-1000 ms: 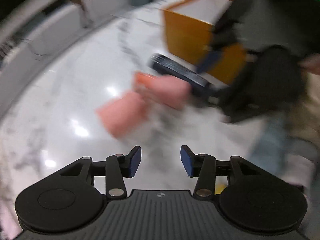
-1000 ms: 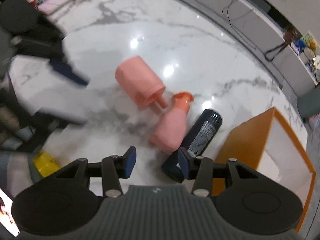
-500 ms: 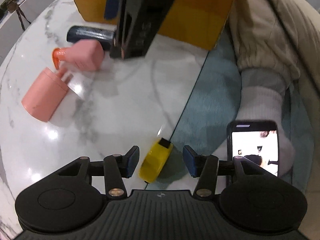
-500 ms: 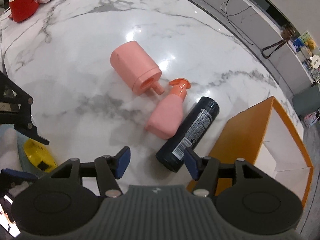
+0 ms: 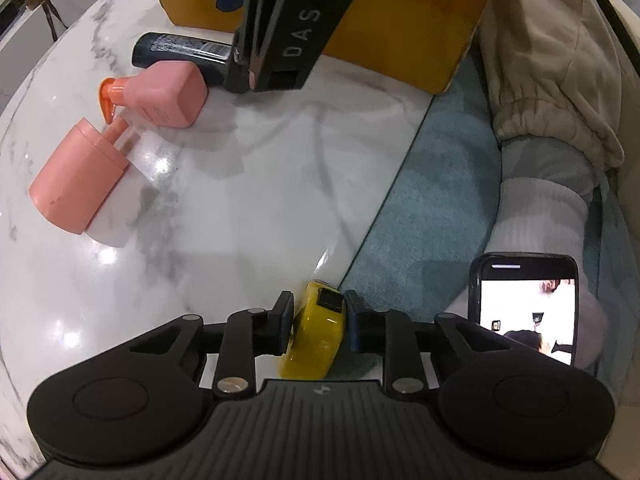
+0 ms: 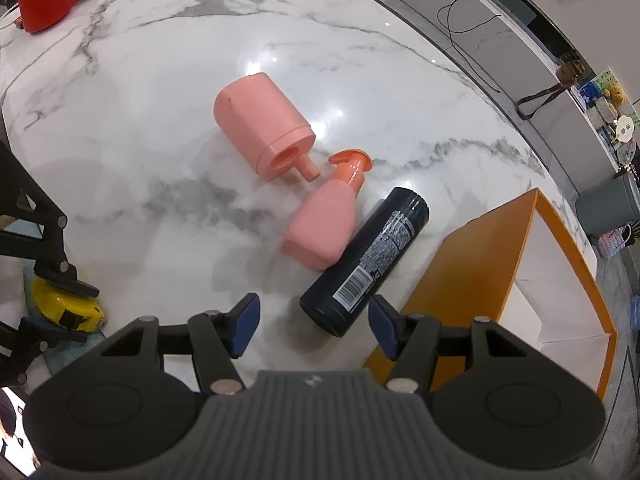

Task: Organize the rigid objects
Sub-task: 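Grasp the yellow tape measure with left tool while right tool nears the spray can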

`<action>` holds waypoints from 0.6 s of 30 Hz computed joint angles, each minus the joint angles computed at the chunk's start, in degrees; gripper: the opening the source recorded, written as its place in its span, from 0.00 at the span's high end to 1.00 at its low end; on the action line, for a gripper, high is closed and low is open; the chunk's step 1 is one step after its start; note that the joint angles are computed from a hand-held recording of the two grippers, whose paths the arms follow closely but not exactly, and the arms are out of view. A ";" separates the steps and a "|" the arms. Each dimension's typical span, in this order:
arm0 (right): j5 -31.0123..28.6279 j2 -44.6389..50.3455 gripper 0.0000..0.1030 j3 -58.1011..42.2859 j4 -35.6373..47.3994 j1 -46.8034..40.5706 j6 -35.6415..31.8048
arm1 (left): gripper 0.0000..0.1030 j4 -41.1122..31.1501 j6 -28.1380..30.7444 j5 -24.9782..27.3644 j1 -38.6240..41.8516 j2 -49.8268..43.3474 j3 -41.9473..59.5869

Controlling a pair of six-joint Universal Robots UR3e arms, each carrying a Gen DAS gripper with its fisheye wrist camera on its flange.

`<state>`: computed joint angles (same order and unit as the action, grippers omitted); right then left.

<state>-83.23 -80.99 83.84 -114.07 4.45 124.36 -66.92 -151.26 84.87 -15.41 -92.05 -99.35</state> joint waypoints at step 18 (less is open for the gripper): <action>-0.04 1.83 0.42 0.07 -2.57 1.58 1.44 | 0.79 4.23 -12.52 4.83 1.59 -3.17 2.69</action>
<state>-83.27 -79.16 83.91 -116.64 6.03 125.80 -62.68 -163.78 89.70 -13.82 -95.22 -96.66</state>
